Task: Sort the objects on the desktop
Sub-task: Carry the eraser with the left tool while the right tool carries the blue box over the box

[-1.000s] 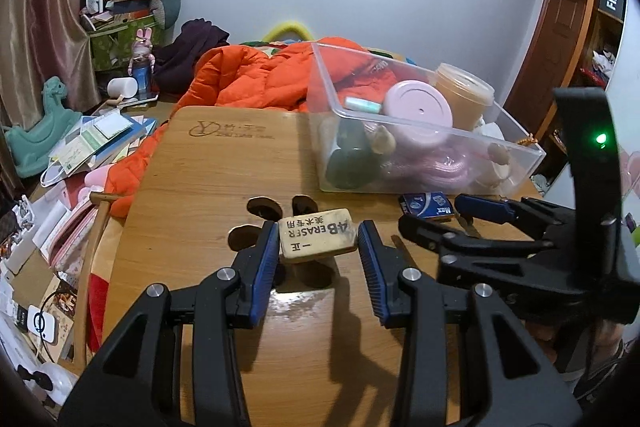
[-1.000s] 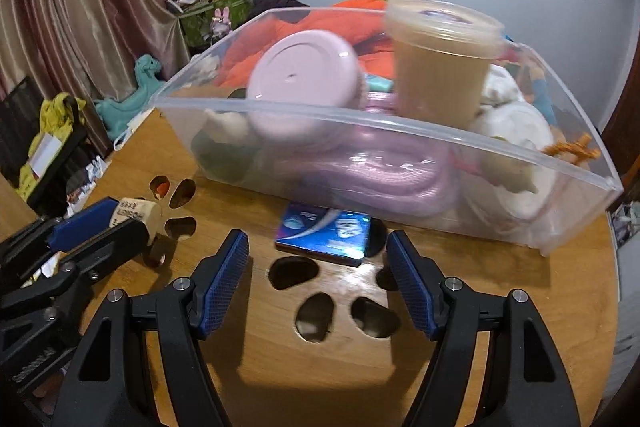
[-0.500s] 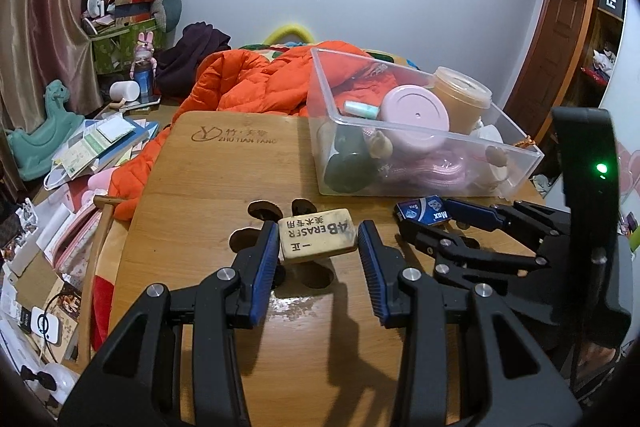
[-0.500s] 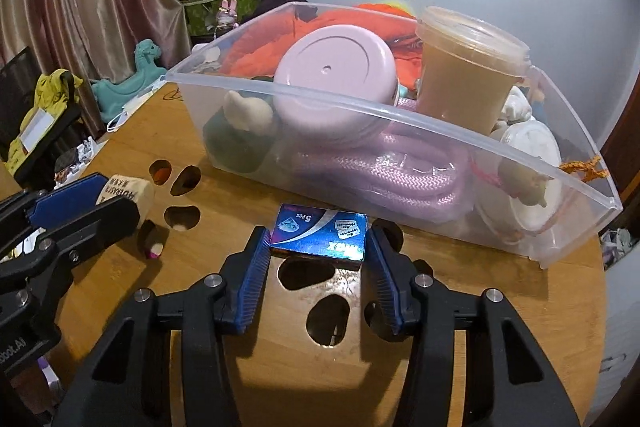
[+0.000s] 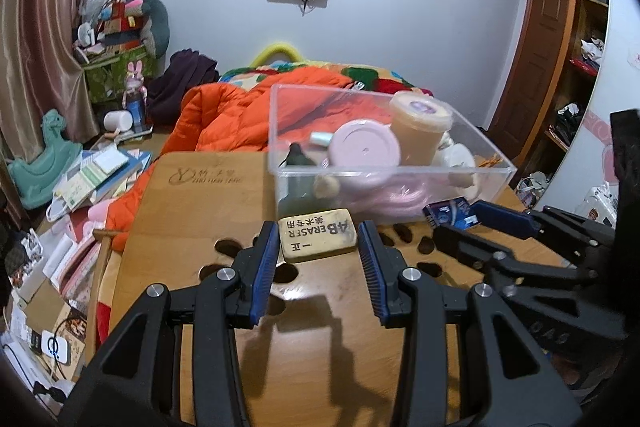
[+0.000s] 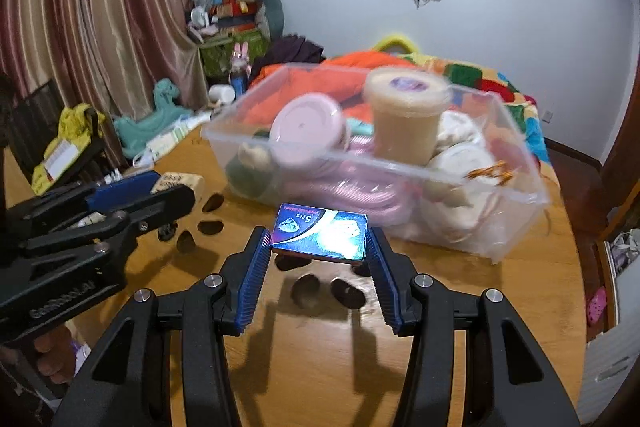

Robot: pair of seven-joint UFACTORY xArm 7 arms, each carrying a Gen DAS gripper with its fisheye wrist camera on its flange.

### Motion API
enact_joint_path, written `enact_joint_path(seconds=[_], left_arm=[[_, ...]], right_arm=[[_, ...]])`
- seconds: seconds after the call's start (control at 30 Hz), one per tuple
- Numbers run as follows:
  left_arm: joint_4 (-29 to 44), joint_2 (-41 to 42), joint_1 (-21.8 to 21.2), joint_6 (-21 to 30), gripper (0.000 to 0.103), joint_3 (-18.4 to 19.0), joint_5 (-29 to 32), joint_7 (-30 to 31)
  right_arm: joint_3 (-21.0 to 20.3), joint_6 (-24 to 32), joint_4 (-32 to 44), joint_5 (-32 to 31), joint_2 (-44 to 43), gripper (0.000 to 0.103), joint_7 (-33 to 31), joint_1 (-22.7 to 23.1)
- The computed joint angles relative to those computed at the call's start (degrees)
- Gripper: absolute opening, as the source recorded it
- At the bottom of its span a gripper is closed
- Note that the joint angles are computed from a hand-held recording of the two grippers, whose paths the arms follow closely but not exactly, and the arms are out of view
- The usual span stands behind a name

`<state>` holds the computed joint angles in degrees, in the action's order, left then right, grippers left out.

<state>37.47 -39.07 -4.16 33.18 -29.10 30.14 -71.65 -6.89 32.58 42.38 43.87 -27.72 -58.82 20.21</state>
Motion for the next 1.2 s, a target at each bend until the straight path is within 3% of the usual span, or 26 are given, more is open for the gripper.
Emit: enact_joint_path(seconds=[0.33,0.53,0.9,1.2], left_arm=[[5.7,4.0,2.4,-0.7,0.040,0.0,3.6,2.0],[8.2,7.2,3.5,-1.9,0.040,1.4,6.0,3.2],[11.6,14.6,4.0,-5.2,0.040,7.3,7.3,5.4],[13.0,19.0,2.9,-5.1,0.040,9.6,9.7,4.0]], right_arm=[[-3.3,1.7,5.5,4.5,2.5,0.046,-2.5,-1.8],[-2.7,0.6,8.7,6.2,5.7,0.046,-3.9,-4.2],[1.6,-1.0,17.5,7.3,16.1,0.046,-3.6,-8.9],[5.6,-3.2,20.6,5.9,21.4,0.046,-2.0,-11.5]])
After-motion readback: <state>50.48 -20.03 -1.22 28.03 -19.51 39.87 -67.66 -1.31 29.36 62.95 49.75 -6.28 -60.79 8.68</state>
